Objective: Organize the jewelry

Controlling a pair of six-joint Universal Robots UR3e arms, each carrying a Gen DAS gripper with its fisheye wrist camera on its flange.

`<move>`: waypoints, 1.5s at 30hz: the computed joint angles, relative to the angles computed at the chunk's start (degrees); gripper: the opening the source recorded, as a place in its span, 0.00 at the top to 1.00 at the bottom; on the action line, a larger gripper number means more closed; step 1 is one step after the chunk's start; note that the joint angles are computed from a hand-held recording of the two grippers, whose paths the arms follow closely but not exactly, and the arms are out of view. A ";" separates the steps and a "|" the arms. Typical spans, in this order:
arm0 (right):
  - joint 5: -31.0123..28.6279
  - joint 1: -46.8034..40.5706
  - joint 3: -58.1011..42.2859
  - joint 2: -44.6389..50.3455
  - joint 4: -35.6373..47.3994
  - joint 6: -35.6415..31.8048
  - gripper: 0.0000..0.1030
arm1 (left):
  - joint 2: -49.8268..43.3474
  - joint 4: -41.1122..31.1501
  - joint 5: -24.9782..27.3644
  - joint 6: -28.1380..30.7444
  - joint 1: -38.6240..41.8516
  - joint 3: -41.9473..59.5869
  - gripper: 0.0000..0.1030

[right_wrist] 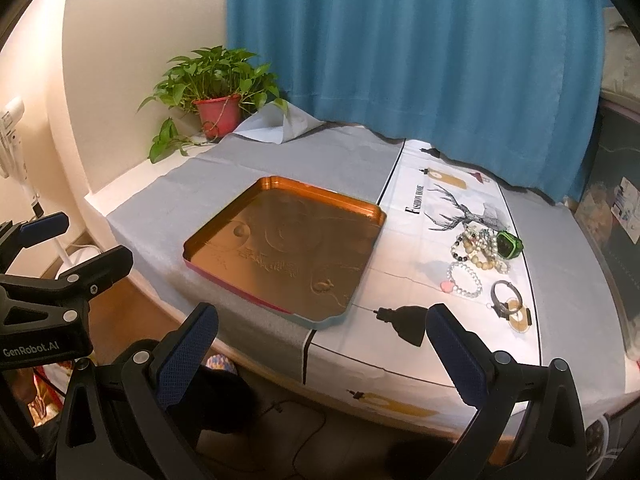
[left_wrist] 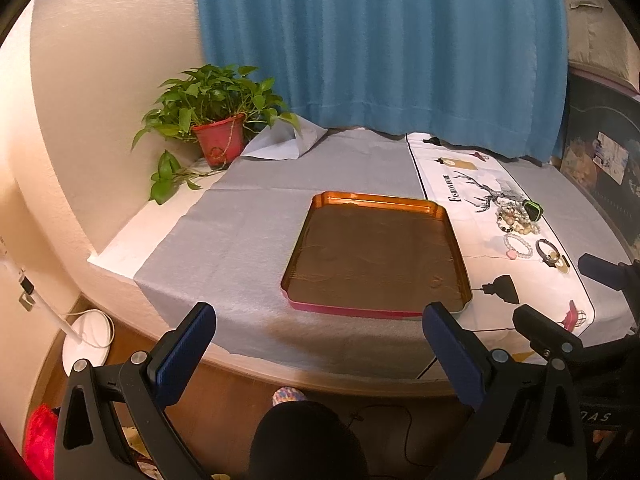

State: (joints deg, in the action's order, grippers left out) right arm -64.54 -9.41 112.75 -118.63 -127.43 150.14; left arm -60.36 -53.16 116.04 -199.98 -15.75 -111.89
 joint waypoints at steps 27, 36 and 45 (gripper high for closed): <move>0.28 -0.56 -0.13 -1.16 1.21 0.08 0.00 | 1.35 -0.86 0.35 0.60 0.24 0.17 0.00; 0.46 -0.74 -0.16 -1.38 1.55 -0.19 0.00 | 1.27 -0.87 0.54 0.25 -0.07 0.11 0.00; 0.45 -0.81 0.47 -1.66 1.21 -0.06 0.00 | 0.71 -1.49 1.53 -0.50 -1.23 0.84 0.00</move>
State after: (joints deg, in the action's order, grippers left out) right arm -64.09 -10.22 113.21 -120.29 -126.22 150.08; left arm -59.65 -54.65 117.57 -200.48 -16.98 -111.04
